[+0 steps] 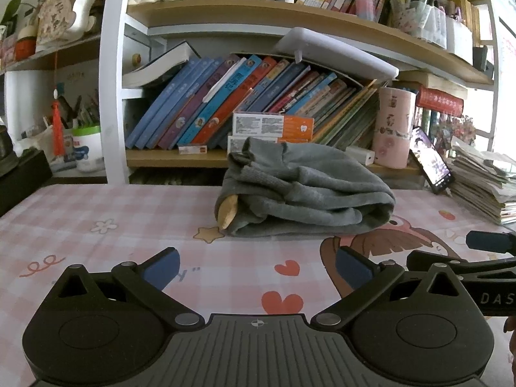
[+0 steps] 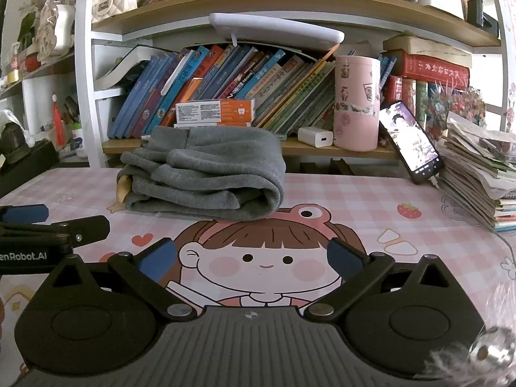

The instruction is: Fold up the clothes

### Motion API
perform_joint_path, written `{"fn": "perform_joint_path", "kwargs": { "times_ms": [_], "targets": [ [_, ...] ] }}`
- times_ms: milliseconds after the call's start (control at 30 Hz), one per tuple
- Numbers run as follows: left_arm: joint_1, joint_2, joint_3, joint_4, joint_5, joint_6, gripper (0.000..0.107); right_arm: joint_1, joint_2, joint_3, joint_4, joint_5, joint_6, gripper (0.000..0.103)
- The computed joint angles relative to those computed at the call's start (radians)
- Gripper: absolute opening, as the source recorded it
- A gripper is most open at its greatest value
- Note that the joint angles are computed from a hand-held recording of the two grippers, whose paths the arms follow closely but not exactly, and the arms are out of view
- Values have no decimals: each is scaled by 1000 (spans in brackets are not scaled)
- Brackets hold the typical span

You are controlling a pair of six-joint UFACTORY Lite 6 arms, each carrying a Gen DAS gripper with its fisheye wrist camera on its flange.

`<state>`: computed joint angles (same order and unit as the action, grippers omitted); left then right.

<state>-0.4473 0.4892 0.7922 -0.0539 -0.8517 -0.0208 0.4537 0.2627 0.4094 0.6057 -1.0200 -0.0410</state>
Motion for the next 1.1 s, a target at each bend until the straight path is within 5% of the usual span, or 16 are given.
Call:
{"fn": "perform_joint_path", "kwargs": {
  "times_ms": [1100],
  "targets": [
    [-2, 1, -1, 6, -4, 4, 103, -6, 1, 4, -5, 9, -2, 103]
  ]
}}
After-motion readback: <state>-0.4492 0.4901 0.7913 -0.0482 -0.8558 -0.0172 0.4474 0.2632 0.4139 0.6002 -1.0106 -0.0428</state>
